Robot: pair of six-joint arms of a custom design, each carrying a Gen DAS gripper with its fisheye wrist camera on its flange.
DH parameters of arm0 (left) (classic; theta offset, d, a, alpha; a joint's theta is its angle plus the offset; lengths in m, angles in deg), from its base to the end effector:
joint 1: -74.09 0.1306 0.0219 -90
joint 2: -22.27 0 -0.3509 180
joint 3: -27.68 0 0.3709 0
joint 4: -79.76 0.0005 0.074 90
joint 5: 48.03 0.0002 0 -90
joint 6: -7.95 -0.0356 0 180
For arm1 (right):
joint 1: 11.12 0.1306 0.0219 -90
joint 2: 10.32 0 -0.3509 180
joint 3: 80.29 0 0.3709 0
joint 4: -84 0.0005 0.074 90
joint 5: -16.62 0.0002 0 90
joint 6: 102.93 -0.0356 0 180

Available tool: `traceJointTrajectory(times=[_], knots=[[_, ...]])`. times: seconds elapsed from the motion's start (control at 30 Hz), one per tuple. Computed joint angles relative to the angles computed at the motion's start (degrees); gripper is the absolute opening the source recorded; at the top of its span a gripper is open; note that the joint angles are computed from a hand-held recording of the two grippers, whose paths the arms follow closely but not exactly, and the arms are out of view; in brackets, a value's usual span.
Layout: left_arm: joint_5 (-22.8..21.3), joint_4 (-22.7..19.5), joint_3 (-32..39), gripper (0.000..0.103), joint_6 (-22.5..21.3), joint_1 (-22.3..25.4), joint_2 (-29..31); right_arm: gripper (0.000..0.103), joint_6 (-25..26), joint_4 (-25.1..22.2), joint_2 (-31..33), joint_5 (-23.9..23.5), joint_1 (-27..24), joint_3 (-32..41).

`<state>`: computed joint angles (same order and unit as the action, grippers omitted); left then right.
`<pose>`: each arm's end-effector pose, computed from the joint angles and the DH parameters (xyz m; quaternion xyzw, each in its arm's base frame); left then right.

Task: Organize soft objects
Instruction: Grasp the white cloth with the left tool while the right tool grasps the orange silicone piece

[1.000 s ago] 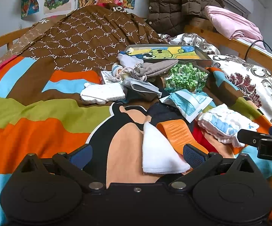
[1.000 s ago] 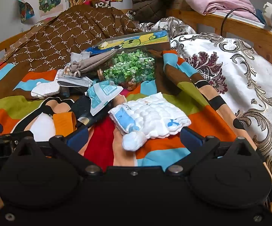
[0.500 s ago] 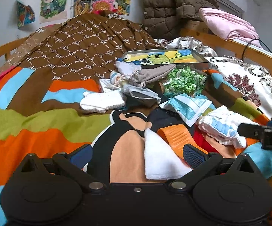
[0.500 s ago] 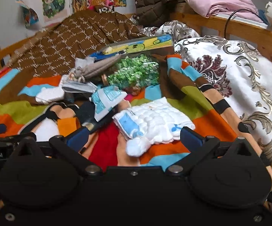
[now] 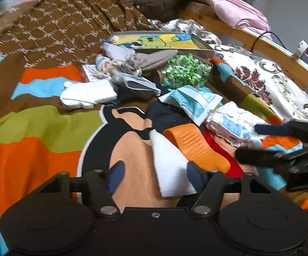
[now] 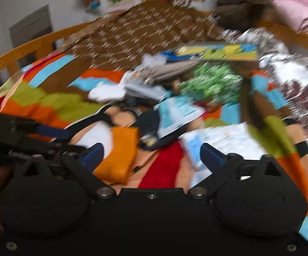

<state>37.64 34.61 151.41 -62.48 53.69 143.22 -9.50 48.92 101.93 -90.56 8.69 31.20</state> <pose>0.6134 -0.2258 0.3756 -0.0086 0.9143 -0.1054 0.3910 0.5734 0.2172 0.3870 -0.2439 0.8486 0.1958 0.4266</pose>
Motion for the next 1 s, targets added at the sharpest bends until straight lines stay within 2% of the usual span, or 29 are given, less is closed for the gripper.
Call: traceJointTrajectory(times=[0.03,0.07,0.2,0.27,0.37,0.43,0.5,0.6,0.63,0.7,0.77,0.9,1.0], knots=[[1.08,-0.43,0.67,0.051,-0.16,0.22,0.45,0.072,0.0,-1.47,0.67,-0.88,0.07,1.04],[2.23,-1.1,1.47,0.045,-0.43,0.42,0.95,0.069,0.29,-3.07,1.48,-1.55,0.15,2.24],[5.4,-3.39,3.96,0.03,-0.68,1.11,2.47,0.064,-0.16,-6.54,3.02,-3.95,0.47,4.21],[6.31,-4.27,4.6,0.015,-0.29,1.43,2.87,0.06,-1.48,-7.75,3.31,-5.62,0.51,4.28],[6.71,-5.2,4.98,0.005,-0.6,1.58,3.0,0.051,-3.33,-8.52,3.72,-8.12,0.35,3.83],[6.94,-5.17,4.86,0.004,-0.95,1.62,2.86,0.037,-4.72,-9.75,5.18,-9.99,0.18,5.31],[7.09,-5.36,4.74,0.003,-1.48,1.57,2.73,0.028,-5.99,-10.48,5.84,-11.62,0.12,5.87],[6.9,-5.82,4.95,0.002,-1.78,1.5,2.82,0.025,-7.26,-10.55,6.12,-12.2,0.22,5.76],[6.84,-5.73,4.85,0.002,-1.59,1.51,2.7,0.019,-7.22,-9.91,5.78,-12.09,0.29,5.09],[6.06,-5.19,4.41,0.001,-1.52,1.38,2.3,0.015,-6.94,-8.8,5.22,-11.5,0.57,4.53],[4.82,-4.28,3.87,0.001,-2.32,1.14,1.77,0.011,-5.82,-7.7,4.23,-10.6,0.85,3.67],[3.07,-2.98,3.2,0.001,-3.58,0.88,0.93,0.006,0.48,-6.58,2.1,-6.31,2.24,1.95],[2.06,-2.15,3.23,0.001,-4.34,0.86,0.63,0.003,3.32,-6.04,1.17,-4.27,2.8,1.22]])
